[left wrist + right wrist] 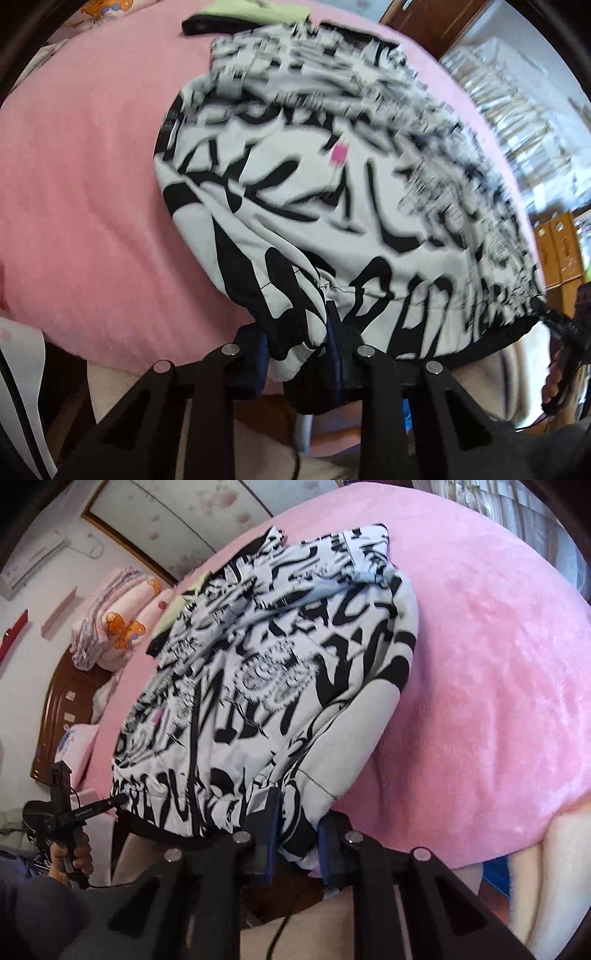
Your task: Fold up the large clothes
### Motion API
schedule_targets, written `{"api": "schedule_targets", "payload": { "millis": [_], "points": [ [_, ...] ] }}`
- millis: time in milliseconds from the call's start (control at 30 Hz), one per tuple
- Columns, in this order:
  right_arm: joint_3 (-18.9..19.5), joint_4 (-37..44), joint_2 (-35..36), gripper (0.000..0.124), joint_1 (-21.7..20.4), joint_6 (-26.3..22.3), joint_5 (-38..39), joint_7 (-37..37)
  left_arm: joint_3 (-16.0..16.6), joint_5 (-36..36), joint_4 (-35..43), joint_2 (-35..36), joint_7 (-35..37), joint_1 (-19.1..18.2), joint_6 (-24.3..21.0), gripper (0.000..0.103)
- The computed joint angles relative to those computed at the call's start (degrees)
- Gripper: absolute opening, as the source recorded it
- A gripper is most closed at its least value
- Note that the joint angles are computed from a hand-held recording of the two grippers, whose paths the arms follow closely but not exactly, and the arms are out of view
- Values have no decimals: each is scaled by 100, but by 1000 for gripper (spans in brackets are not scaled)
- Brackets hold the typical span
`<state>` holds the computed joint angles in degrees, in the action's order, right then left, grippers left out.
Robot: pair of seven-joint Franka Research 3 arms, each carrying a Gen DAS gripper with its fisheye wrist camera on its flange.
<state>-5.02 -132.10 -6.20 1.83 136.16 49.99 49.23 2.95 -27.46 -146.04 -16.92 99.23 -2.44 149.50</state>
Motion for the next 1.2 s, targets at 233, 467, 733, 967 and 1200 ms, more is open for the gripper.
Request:
{"api": "schedule_targets", "payload": {
  "millis": [233, 467, 733, 967, 1200],
  "points": [
    [-77, 781, 235, 16, -30, -210, 979, -207, 347, -908, 735, 51, 605, -141, 54, 24],
    [149, 2492, 1382, 16, -184, -179, 1445, 108, 336, -1771, 2487, 1278, 946, 214, -343, 24],
    [454, 5550, 3767, 22, -280, -397, 135, 2170, -93, -890, 5022, 3475, -86, 678, -916, 39],
    [1015, 7234, 5063, 59, -748, -1070, -199, 3068, -554, -565, 5934, 4335, -570, 1059, -995, 71],
    [916, 7987, 5427, 60, -516, -1257, -1657, 2817, -1033, 247, 6227, 4571, -47, 1346, -1064, 71]
  ]
}}
